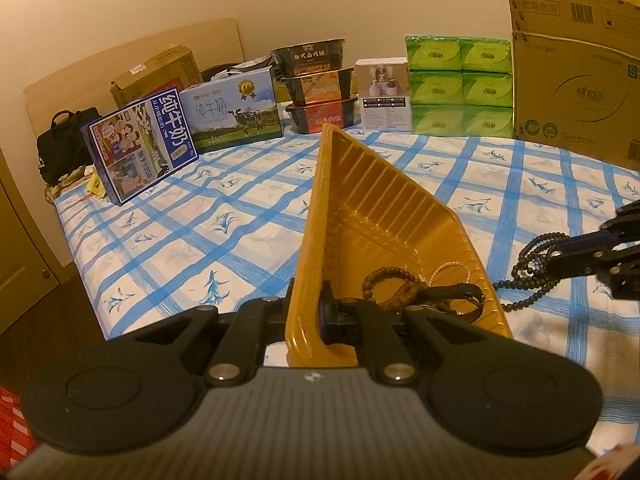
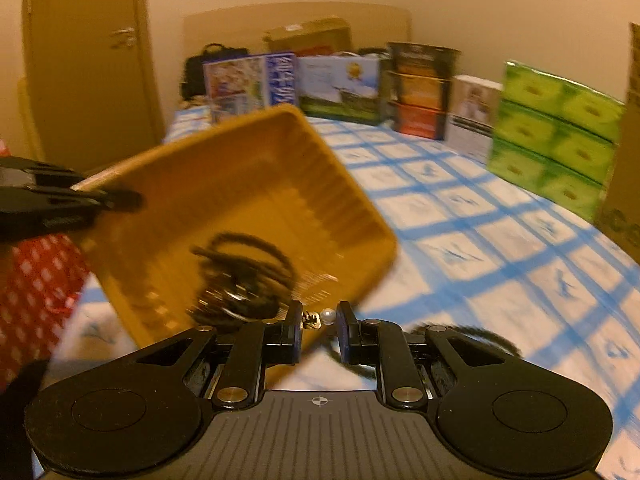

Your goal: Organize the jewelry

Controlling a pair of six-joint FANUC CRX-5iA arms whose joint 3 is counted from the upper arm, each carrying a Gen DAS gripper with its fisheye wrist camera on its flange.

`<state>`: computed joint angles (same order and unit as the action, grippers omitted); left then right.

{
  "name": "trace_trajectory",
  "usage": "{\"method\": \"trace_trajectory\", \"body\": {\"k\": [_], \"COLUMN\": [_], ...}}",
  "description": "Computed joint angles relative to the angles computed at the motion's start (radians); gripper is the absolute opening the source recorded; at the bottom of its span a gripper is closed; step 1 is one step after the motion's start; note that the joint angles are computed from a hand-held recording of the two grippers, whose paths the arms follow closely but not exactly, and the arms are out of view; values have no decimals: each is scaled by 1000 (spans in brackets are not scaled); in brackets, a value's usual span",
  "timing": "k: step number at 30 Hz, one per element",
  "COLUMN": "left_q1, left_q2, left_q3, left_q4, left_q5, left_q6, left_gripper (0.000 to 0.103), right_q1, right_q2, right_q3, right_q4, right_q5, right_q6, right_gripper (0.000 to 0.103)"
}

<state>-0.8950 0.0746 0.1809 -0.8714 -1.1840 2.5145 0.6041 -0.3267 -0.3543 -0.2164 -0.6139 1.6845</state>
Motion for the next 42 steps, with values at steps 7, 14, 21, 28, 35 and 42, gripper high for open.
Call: {"method": "trace_trajectory", "body": {"k": [7, 14, 21, 28, 35, 42], "left_q1": [-1, -3, -4, -3, -2, -2], "left_q2": [4, 5, 8, 7, 5, 3], "left_q3": [4, 7, 10, 10, 6, 5], "left_q4": [0, -1, 0, 1, 1, 0], "left_q5": [0, 1, 4, 4, 6, 6], "left_q6": [5, 8, 13, 13, 13, 12], "left_gripper": [6, 7, 7, 7, 7, 6], "right_q1": [49, 73, 93, 101, 87, 48], "right_q2": [40, 72, 91, 107, 104, 63], "right_q3": [47, 71, 84, 94, 87, 39], "right_q4": [-39, -62, -68, -76, -83, -11], "right_q5": [6, -4, -10, -8, -2, 18], "right_q6": [37, 50, 66, 86, 54, -59], "right_gripper": [18, 18, 18, 18, 59, 59]}}
